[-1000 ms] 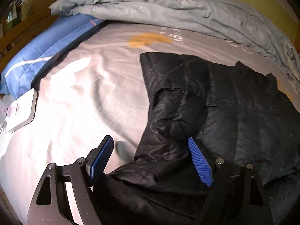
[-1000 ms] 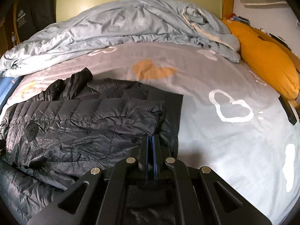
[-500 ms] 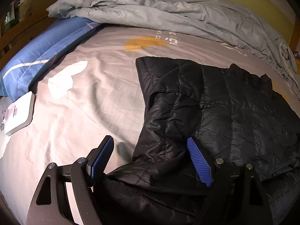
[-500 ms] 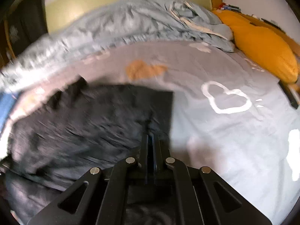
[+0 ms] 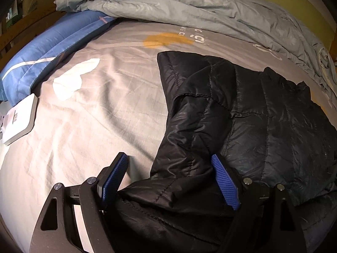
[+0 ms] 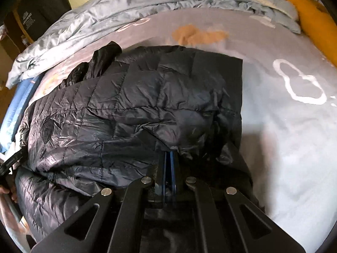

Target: Fold large clothes

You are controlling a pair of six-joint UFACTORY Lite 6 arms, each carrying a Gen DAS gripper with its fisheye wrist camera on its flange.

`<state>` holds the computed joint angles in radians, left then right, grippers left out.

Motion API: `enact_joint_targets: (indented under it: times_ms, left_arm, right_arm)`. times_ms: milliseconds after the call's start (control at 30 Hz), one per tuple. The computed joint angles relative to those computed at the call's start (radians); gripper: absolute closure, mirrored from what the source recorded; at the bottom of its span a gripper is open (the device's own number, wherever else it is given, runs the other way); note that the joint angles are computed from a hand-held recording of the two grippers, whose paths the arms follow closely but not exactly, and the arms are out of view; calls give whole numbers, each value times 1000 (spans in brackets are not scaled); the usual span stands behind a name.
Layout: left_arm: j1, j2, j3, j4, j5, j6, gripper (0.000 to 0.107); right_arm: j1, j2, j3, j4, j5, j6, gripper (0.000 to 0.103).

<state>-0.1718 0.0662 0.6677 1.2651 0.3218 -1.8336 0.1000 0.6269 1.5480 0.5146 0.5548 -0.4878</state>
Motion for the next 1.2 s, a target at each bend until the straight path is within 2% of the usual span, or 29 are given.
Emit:
enact_joint_targets:
  times_ms: [200,367,533,600,667,733,833,1000,1100,1200]
  left_arm:
    - [5,-5,-3,-7,-5,10,26]
    - [-1,-19,-6,3,1,8,26]
    - [-34,-58,-26,75,28,-55,29]
    - [-48,-142,-69,164,2,-121,29]
    - [-79,-237,-103,185,9,-137,29]
    - [-130,-344,-136,176,42,-122,29]
    - [-233,-480,-161,137,132,-77,28]
    - [-444,-657,-198,148,324,-50,26]
    - [-603,-736,-211,168,472,-68,19]
    - [-753,-781,-214,177,640,-100,9]
  right_arm:
    - [-5,32,52,-76,53,63,103]
    - [-21,-17,2,-70,63,57,103]
    - [-13,-75,-56,-123,-13,94,103]
    - [13,-117,-91,-215,-74,162,103]
    - [36,-170,-138,-330,-121,258,103]
    - [38,-232,-188,-284,-150,210,103]
    - [24,-331,-269,-84,-179,24,103]
    - [46,-508,-414,81,-258,-121,99]
    - [65,-574,-467,104,-281,-84,99]
    - [61,-662,-546,228,-284,-180,99]
